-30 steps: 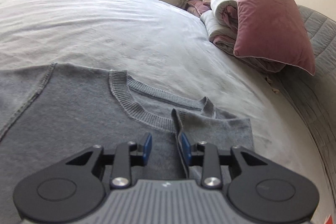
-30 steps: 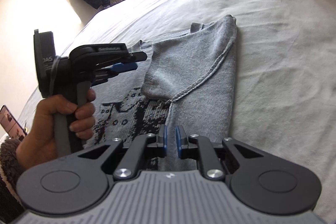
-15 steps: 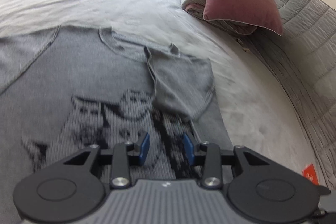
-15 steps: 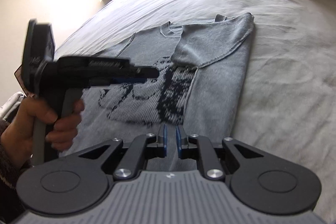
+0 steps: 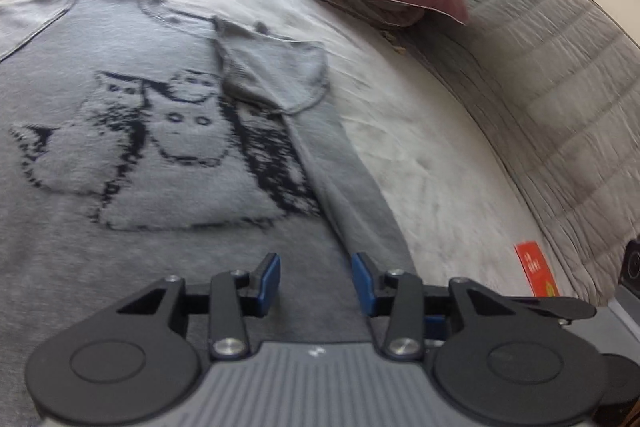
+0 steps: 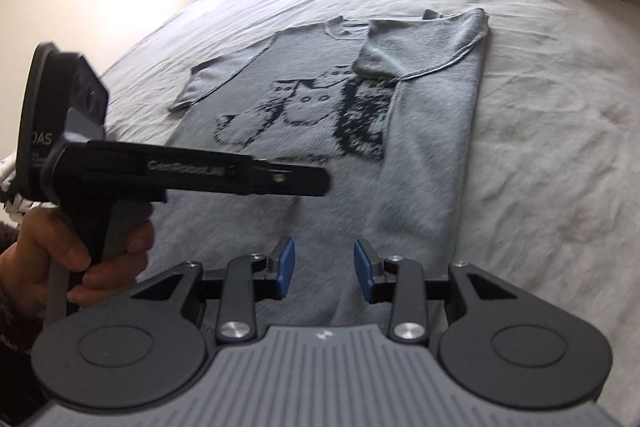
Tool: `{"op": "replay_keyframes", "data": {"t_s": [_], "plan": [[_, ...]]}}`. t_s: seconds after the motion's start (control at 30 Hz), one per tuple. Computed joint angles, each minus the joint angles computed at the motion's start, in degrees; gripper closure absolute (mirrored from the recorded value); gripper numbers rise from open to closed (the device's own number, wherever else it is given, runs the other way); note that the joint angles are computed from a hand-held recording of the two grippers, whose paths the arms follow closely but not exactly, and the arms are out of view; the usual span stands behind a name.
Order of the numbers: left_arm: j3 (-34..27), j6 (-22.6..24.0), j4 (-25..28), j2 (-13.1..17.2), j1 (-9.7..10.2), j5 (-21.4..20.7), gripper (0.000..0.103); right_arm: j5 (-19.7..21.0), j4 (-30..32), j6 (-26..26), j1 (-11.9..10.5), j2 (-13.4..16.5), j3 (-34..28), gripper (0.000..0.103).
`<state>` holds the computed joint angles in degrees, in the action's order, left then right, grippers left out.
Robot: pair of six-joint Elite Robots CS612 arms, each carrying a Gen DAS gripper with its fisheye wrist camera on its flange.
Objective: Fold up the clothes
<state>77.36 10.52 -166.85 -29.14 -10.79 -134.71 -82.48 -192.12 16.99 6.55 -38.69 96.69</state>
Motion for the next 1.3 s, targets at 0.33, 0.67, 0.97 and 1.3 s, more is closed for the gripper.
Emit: {"op": "replay_keyframes", "data": {"t_s": [0.33,0.67,0.97,1.3], "plan": [[-1.49,3.89,7.89,0.54,-0.49,-4.43,0.067,-1.09,2.26,-3.54,0.42,0.25,0.22,0.066],[-2.81,1.37,9.27,1.53,-0.58,-6.32,0.067,-8.08,4.22,-11.3,1.49,0.57,0.31,0.08],[-5.25,-2.54,12.25,3.0,0.0,-10.25,0.059,7.66,-1.43,6.58,-4.02,-0.33,3.99,0.097],[-5.24,6.33,21.27,2.56,-0.28,-15.81,0.083,2.84,-0.87,5.32,-3.58,-0.95,5.07,0.093]]}}
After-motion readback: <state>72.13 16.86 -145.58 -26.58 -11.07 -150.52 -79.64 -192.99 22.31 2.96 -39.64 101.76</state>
